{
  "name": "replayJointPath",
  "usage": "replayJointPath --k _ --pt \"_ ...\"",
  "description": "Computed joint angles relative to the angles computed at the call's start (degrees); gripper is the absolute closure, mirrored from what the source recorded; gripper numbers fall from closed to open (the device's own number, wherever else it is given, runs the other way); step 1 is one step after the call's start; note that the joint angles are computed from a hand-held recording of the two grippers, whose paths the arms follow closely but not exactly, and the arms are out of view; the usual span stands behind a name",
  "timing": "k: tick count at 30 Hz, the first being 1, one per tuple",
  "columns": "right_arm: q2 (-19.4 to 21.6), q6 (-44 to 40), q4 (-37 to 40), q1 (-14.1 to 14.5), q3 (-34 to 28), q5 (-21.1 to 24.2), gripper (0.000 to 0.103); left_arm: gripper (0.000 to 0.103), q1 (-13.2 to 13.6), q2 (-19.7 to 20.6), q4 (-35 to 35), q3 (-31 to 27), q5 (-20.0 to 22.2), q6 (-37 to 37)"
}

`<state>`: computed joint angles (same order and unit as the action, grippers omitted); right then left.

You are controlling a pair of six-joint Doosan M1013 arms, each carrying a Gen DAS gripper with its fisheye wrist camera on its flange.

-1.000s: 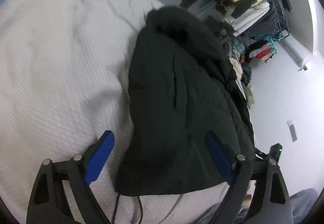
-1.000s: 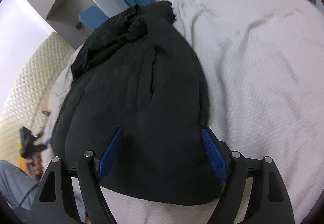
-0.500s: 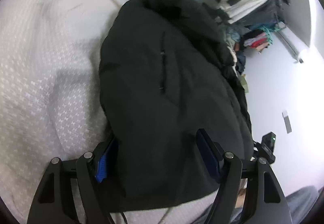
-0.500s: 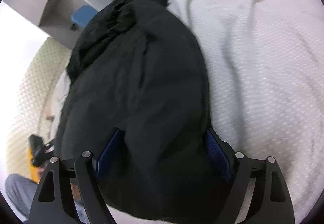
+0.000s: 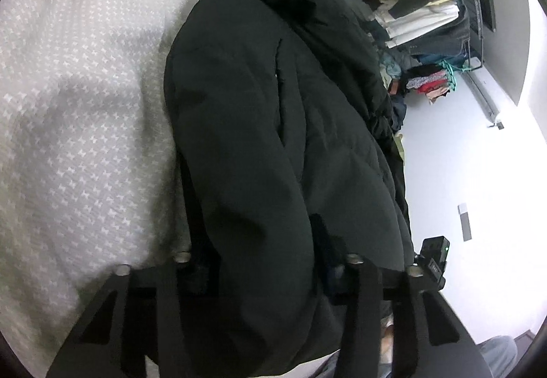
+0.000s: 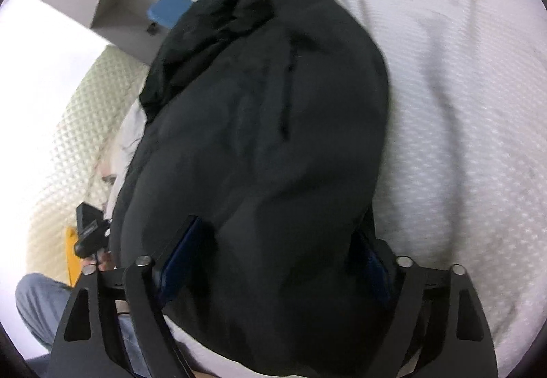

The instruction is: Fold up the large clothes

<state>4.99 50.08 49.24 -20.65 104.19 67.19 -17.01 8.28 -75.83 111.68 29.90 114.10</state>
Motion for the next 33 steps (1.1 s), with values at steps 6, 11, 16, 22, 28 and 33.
replayJointPath --k 6,11,16,22,28,33 --pt "-2.89 -1.88 2.70 0.30 -0.06 -2.77 0.090 0.097 1.22 -2.10 -5.30 1.04 0.29 -0.68" --pt "-5.14 -1.89 6.76 -0.89 -1.50 -3.21 0.097 0.100 2.07 -3.96 -2.41 -0.34 0.45 -5.41" --pt "-7.54 -3.06 12.98 -2.95 -2.84 -3.04 0.099 0.102 3.59 -6.23 -0.07 -2.10 0.93 -7.87" --pt "-9.65 -5.12 19.93 -5.22 -4.83 -2.16 0.103 0.103 5.43 -8.97 4.56 -4.99 1.43 -10.73" --pt "-9.43 -1.35 14.33 -3.85 -9.06 -3.99 0.103 0.103 4.80 -9.19 16.62 -8.74 3.32 -18.74" --pt "-8.04 2.97 3.75 -2.46 -7.52 -3.92 0.097 0.103 3.95 -9.23 21.37 -7.94 3.18 -21.01"
